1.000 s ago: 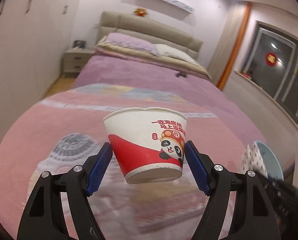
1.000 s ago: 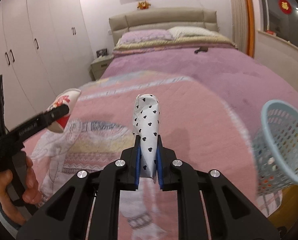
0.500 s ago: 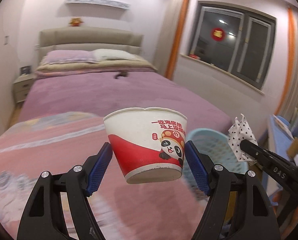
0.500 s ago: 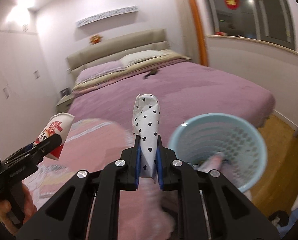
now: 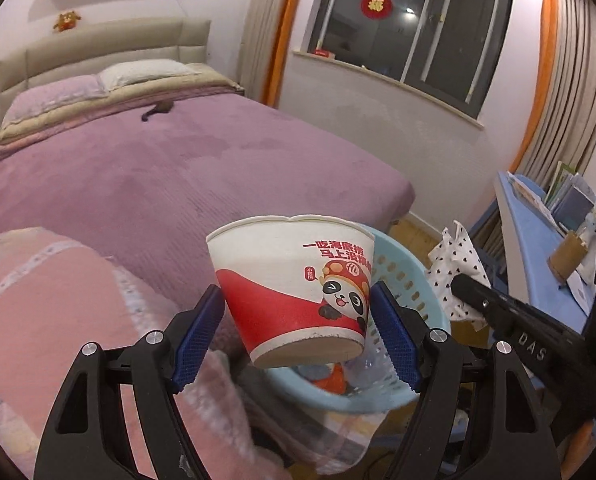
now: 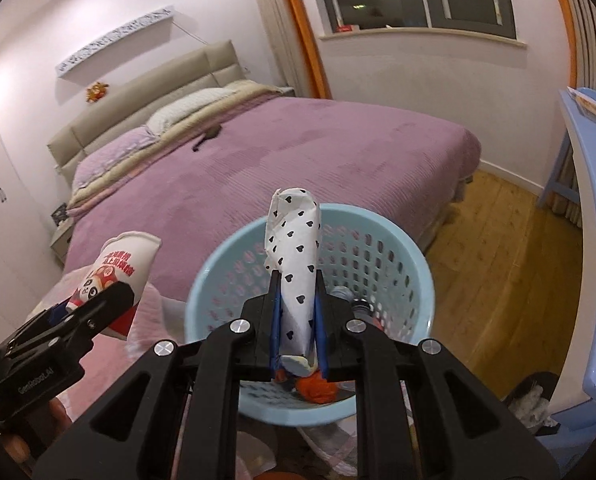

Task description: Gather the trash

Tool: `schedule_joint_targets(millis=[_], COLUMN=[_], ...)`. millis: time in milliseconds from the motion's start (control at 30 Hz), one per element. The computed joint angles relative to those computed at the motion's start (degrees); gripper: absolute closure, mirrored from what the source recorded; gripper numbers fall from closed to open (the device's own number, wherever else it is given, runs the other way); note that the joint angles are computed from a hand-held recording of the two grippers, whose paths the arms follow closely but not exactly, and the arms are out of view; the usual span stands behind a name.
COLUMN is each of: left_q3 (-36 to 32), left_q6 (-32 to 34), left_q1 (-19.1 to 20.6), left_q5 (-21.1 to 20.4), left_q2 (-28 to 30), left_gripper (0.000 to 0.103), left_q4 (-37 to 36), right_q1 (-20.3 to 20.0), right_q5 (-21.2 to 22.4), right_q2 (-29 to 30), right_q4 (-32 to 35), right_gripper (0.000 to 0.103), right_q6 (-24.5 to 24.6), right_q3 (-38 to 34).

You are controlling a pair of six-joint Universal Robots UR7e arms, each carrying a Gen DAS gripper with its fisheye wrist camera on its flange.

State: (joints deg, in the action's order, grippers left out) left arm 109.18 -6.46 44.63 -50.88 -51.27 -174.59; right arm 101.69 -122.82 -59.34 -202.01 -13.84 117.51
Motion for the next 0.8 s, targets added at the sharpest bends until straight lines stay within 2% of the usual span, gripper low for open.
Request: schedule_joint_targets(millis=[33,67,100,133,300,500,667,800], left_q3=[-0.5,-0.6,-0.4,0.1,3.4,11.5,20.2,27.1], left_q6=[0.6,0.8,0.9,1.1,1.5,0.5,-1.1,-2.2], left_q1=[0.4,0.5,0.6,0.8,0.7,-1.0,-4.7,-9.0], left_q5=[0.0,0.3,0.6,0.9,1.9,5.4,14.2,24.1], left_q2=[0.6,0.9,1.0,1.0,-1.9,-9.3,-16.0,-18.9], left_gripper=[0.020,0.017,0.016,0.016,0.016,0.015,0.014,0.013], left_q4=[0.2,0.5,0.5,0.8,-0.7,-5.3,-7.8,-12.6], right_q1=[-0.3,-0.6,-1.0,-1.6,-3.1,0.9,5.3,9.0], right_q5=[-0.6,-1.6,-2.0,-1.9,0.1,-0.8,-0.9,-2.3], right_q2=[0.5,1.3,1.6,2.0,1.1,1.4,2.6,5.1], right_q4=[0.6,1.5,2.2,3.7,3.7,0.4,-5.1,-13.7], right_gripper=[0.084,0.072,0.051,0.046,0.046,0.046,0.045,0.043], right_q6=[0.0,0.2,0.4,1.3,2.9,0.4,-1.9,-5.8], right_q3=[-0.6,-1.4,-2.0,-2.6,-1.4,0.9,3.5,4.9])
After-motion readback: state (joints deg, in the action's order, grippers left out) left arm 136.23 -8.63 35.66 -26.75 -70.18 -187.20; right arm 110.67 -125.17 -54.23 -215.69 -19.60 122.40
